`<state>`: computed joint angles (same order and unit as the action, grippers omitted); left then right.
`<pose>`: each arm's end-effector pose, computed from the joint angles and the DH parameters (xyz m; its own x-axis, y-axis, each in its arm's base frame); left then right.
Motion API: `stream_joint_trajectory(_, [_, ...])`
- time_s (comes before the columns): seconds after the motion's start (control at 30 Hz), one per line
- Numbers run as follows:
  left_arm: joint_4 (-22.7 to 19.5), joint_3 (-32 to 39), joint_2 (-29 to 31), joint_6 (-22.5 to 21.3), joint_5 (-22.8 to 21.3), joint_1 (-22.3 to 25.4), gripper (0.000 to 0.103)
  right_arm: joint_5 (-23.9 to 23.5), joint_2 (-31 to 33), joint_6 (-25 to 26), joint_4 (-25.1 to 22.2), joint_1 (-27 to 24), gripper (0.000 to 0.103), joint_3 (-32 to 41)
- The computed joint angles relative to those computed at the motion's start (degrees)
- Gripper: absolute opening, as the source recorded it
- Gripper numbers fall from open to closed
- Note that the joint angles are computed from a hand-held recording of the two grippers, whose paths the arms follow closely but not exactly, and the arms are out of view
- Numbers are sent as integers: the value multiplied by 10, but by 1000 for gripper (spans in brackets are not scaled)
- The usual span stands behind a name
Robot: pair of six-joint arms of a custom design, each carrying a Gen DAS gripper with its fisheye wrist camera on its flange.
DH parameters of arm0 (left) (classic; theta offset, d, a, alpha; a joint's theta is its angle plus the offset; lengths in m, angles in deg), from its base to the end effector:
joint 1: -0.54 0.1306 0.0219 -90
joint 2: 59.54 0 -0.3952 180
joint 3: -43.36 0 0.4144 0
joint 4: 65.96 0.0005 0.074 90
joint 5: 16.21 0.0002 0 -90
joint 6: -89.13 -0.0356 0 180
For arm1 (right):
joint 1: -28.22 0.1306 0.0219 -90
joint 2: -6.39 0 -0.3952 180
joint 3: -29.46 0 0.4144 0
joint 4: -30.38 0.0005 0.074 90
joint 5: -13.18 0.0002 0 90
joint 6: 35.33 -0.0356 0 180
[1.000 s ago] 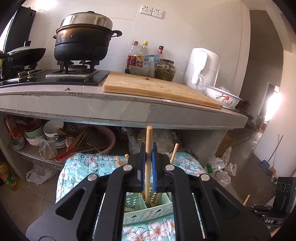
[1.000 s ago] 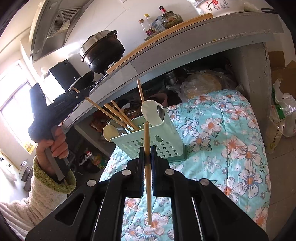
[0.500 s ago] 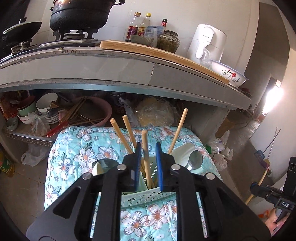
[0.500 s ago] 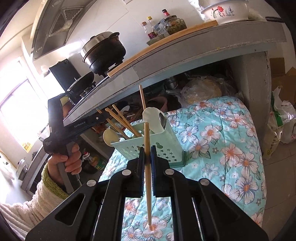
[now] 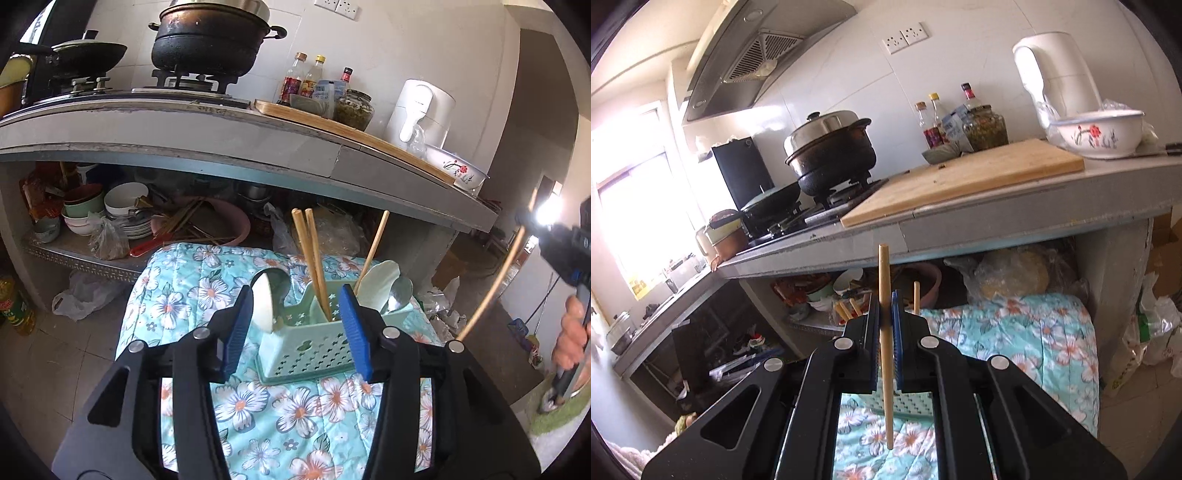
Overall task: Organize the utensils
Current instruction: 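Drop chopstick into holder and open left tool while right tool holds its chopstick, then lower the bamboo chopstick into the holder and open right tool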
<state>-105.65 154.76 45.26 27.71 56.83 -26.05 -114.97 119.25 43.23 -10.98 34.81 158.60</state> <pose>0.5633 -0.2709 0.5012 -0.5290 -0.2469 -0.8119 -0.0495 0.9641 -0.2609 0.6586 0.0977 0.5675 -0.5409 0.0945 -0.8358 -0.5497 0.7124 0.4363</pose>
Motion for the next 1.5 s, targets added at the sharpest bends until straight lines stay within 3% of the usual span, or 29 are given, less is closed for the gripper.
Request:
stream_joint_trajectory(0.17, [8, -78, -50, 15, -18, -5, 58, 25, 57, -24, 7, 16, 7, 108])
stream_joint_trajectory(0.27, [12, -122, -76, 26, -28, -8, 62, 43, 105, -22, -14, 31, 7, 188])
stream_joint_trajectory(0.47, [17, -176, -105, 55, -29, -14, 64, 103, 187, 34, -72, 66, 7, 311])
stream_joint_trajectory(0.7, [21, -198, -112, 66, -29, -18, 65, 166, 234, 111, -123, 94, 7, 350])
stream_joint_trajectory(0.83, [20, -199, -112, 70, -30, -19, 66, 195, 233, 155, -139, 104, 7, 327])
stream_joint_trajectory(1.0, [15, -193, -105, 71, -36, -23, 67, 185, 239, 171, -183, 107, 8, 324])
stream_joint_trajectory(1.07, [13, -190, -103, 71, -39, -24, 70, 181, 230, 167, -187, 105, 15, 310])
stream_joint_trajectory(1.13, [11, -188, -103, 72, -42, -27, 71, 171, 207, 153, -169, 100, 26, 270])
stream_joint_trajectory(1.37, [-1, -180, -103, 77, -74, -44, 79, 112, 74, 95, -61, 76, 45, 60])
stream_joint_trajectory(1.5, [-27, -165, -98, 86, -112, -61, 86, 123, -17, 83, -20, 68, 60, -84])
